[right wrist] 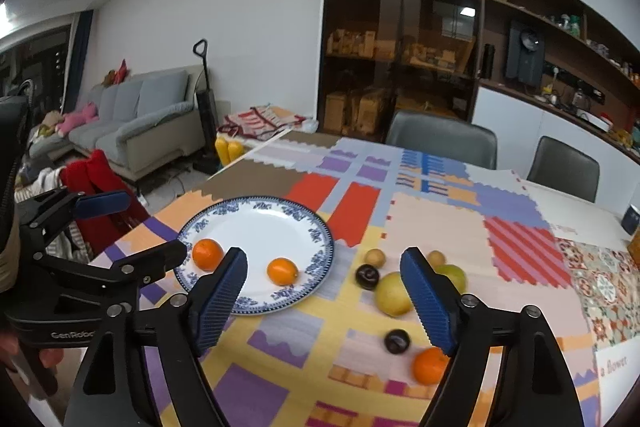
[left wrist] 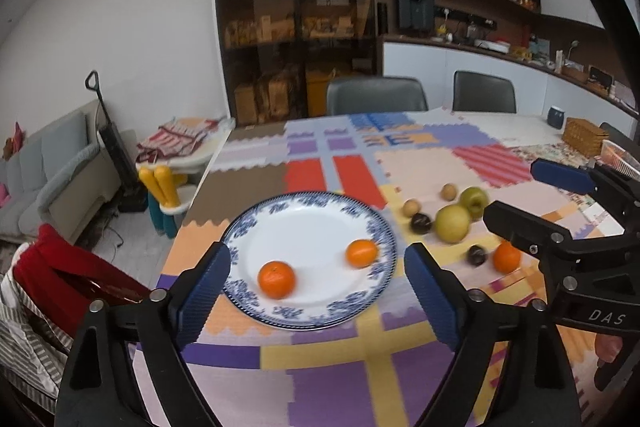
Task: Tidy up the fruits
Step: 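Withdraw both open tools from the plate toward the remaining fruits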
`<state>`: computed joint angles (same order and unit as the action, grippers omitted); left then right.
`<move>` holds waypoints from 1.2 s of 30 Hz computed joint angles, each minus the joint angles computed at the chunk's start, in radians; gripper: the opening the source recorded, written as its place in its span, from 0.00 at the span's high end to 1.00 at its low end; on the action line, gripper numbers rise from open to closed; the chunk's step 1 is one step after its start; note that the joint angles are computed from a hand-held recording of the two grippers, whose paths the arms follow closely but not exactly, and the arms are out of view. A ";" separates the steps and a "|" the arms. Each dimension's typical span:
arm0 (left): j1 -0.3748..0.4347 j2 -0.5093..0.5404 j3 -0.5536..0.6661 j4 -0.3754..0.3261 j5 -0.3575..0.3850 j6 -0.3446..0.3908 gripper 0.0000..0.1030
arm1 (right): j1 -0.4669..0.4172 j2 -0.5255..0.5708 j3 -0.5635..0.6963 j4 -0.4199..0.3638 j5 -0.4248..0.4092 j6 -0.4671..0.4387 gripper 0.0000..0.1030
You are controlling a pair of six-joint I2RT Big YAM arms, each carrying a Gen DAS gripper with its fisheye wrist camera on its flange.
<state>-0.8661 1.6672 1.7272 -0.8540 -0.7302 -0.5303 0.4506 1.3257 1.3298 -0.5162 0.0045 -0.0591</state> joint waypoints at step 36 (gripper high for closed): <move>0.010 0.281 0.221 0.155 0.352 0.433 0.22 | -0.212 -0.039 -0.143 -0.086 0.013 -0.072 0.23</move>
